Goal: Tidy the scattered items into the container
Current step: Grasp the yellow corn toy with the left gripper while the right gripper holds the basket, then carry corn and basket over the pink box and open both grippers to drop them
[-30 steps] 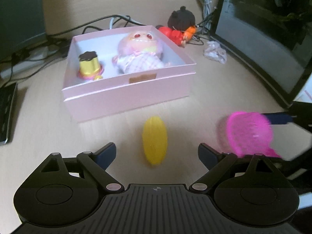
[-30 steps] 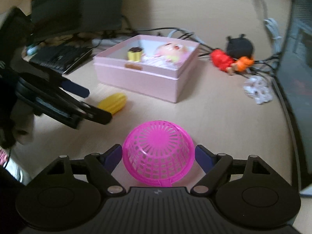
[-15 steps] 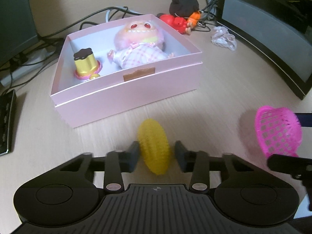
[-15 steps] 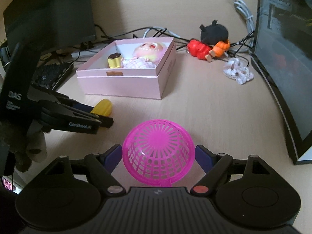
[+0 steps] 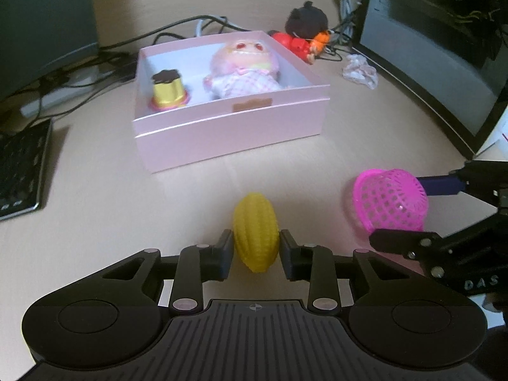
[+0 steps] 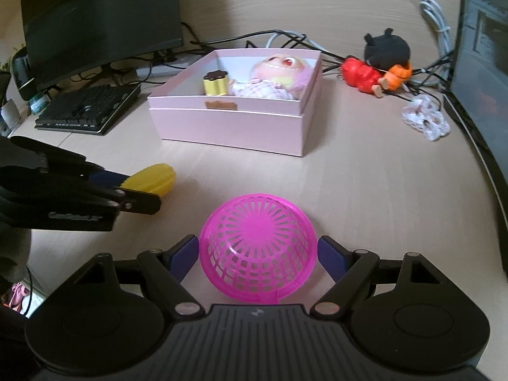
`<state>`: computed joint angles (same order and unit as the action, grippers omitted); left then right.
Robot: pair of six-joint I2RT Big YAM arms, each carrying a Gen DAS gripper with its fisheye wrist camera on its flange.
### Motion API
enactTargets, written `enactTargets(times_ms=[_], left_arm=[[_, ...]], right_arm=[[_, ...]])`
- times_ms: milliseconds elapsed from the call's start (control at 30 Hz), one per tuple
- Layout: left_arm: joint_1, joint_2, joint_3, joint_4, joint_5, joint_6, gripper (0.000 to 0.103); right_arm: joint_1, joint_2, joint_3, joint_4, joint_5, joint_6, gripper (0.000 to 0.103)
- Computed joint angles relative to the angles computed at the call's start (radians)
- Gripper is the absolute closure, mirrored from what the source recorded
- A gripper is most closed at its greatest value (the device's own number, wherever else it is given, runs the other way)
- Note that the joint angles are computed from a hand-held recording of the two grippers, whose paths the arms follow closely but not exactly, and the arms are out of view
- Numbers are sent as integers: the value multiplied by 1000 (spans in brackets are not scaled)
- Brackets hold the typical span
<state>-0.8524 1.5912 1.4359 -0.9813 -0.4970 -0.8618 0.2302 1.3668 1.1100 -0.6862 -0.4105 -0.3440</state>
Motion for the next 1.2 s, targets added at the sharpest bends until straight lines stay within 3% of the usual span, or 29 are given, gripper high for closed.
enactTargets(times_ms=[533, 700, 933, 1200], left_arm=[[-6, -120, -103, -8, -3, -103, 69], [33, -124, -54, 39, -71, -19, 69], [123, -62, 48, 146, -132, 130, 69], [232, 36, 103, 261, -111, 197, 69]], right_arm=[[49, 41, 72, -28, -12, 26, 21], [43, 80, 189, 4, -75, 86, 21], [56, 229, 431, 46, -138, 257, 21], [97, 497, 780, -59, -144, 409, 21]])
